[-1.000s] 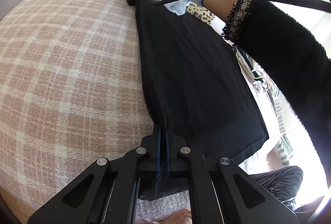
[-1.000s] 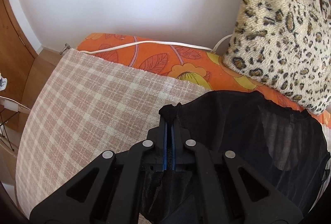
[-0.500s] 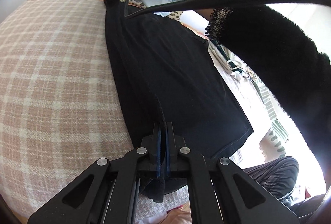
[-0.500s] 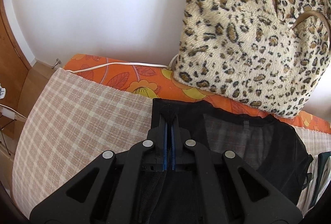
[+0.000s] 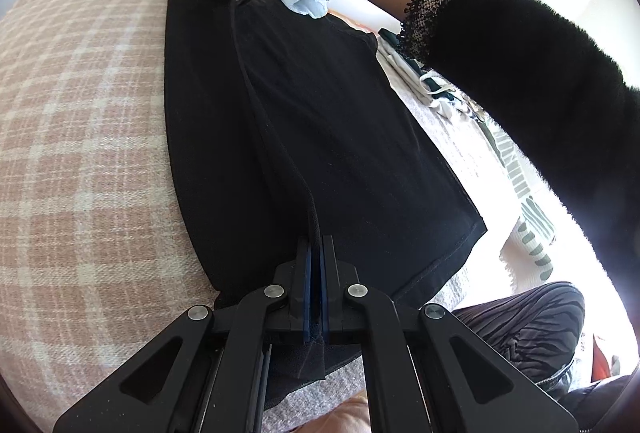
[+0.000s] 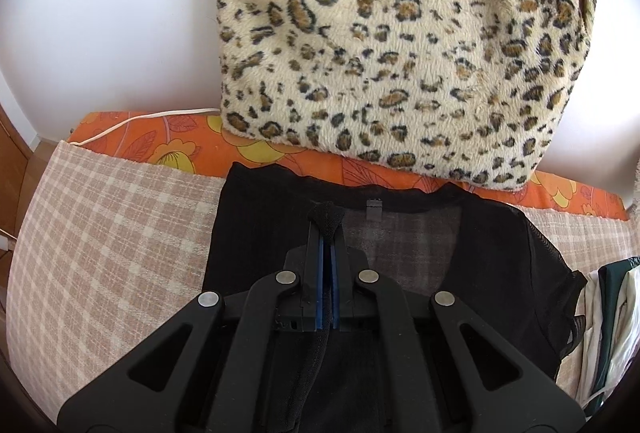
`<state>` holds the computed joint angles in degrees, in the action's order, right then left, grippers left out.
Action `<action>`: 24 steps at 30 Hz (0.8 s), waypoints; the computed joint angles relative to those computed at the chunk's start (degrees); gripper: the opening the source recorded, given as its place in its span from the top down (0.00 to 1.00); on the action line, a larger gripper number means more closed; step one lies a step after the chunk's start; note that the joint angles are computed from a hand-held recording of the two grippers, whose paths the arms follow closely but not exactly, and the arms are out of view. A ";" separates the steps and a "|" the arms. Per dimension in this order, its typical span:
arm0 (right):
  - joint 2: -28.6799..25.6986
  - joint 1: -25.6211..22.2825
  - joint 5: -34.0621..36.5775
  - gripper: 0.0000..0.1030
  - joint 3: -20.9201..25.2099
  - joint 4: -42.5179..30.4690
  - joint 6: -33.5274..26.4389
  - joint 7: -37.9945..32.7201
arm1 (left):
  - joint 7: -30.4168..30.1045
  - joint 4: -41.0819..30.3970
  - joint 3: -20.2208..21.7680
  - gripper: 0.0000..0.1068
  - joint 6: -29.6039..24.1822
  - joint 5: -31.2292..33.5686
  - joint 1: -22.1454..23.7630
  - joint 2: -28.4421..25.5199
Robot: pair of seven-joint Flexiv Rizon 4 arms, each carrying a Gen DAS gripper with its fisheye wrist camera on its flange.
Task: Fold small clothes
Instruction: 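Fold the gripped side over the shirt's middle, then open both grippers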
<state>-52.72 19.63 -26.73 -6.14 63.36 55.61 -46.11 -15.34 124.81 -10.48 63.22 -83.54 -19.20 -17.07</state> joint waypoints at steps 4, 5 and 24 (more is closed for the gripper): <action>0.27 -0.26 -0.30 0.97 -0.73 0.95 -0.07 0.52 | 1.35 -0.44 -0.80 0.98 1.85 -1.43 -1.37 -0.34; 0.35 -0.35 -0.39 0.97 -0.79 1.15 -0.03 0.59 | 1.22 -0.54 -0.76 0.98 1.87 -1.09 -1.51 -0.45; 7.40 -0.94 -2.85 0.46 -3.08 13.05 4.02 6.06 | 3.01 1.80 -1.39 0.58 -3.08 2.95 -2.32 1.63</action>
